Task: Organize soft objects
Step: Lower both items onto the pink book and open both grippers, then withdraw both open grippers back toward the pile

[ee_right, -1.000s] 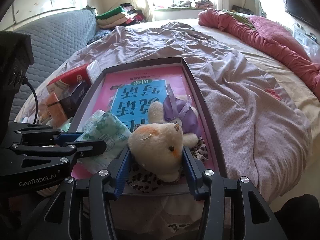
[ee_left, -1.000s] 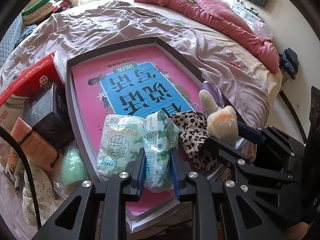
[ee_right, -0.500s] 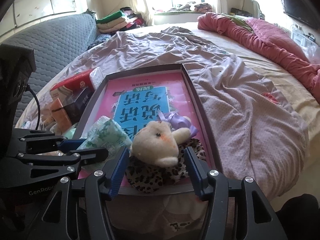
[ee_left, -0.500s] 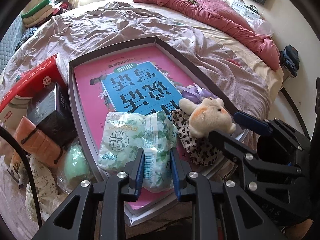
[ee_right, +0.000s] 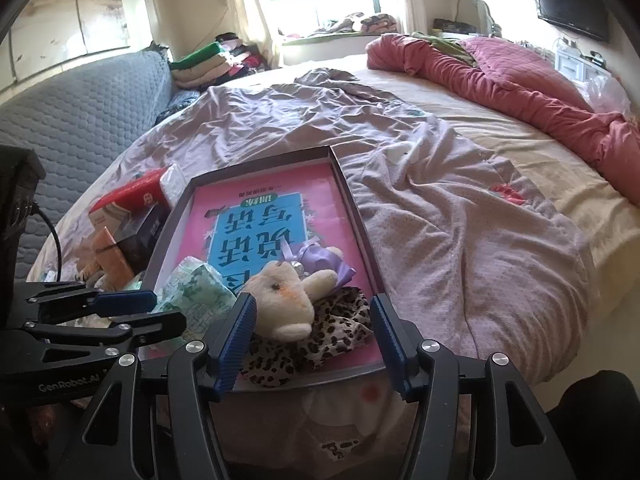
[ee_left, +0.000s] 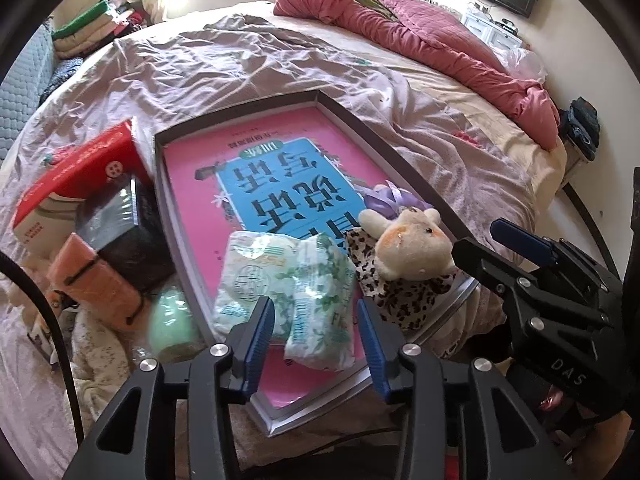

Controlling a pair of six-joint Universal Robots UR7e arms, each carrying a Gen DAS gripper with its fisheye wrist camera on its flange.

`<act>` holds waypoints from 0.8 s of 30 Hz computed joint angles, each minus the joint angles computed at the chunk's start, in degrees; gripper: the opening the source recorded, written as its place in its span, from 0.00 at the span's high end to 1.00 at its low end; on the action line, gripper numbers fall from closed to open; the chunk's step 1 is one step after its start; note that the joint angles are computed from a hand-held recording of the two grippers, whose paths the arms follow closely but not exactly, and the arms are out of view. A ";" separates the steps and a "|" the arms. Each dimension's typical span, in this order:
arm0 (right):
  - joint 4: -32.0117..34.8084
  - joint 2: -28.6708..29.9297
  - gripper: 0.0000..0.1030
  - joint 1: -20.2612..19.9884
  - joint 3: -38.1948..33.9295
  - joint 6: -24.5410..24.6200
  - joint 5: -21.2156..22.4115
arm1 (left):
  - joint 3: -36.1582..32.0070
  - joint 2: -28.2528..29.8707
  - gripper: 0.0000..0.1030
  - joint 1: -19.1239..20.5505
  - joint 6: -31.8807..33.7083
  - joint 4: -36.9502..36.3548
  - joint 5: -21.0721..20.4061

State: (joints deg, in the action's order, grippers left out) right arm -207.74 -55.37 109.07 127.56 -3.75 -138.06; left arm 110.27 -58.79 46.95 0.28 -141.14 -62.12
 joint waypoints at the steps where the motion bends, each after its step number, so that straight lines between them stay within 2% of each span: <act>1: -0.06 -0.02 0.40 0.04 0.02 0.01 0.14 | 0.07 -0.19 0.56 -0.05 0.08 -0.02 0.18; 4: -0.47 0.10 0.32 0.50 -0.22 0.03 -0.19 | 0.57 -1.28 0.55 -0.38 -0.29 0.14 0.70; 7: -0.96 0.24 0.32 1.25 -0.57 -0.07 -1.07 | 1.63 -3.46 0.54 -0.74 -0.30 -1.05 -0.49; 11: -2.07 0.00 0.30 2.35 -0.86 0.28 -1.45 | 2.67 -5.38 0.44 -1.97 0.42 -2.76 1.12; 15: -2.03 0.53 0.30 4.33 -2.10 -1.30 -3.74 | 2.56 -7.19 0.43 -2.20 -0.45 -2.50 0.25; 20: 0.02 0.66 0.30 6.73 -3.68 -1.89 -5.56 | 2.80 -8.84 0.40 -3.03 -1.12 -2.04 2.18; 24: 1.97 0.80 0.26 8.84 -5.06 -2.38 -6.40 | 2.91 -10.41 0.39 -3.20 -2.12 -1.17 2.95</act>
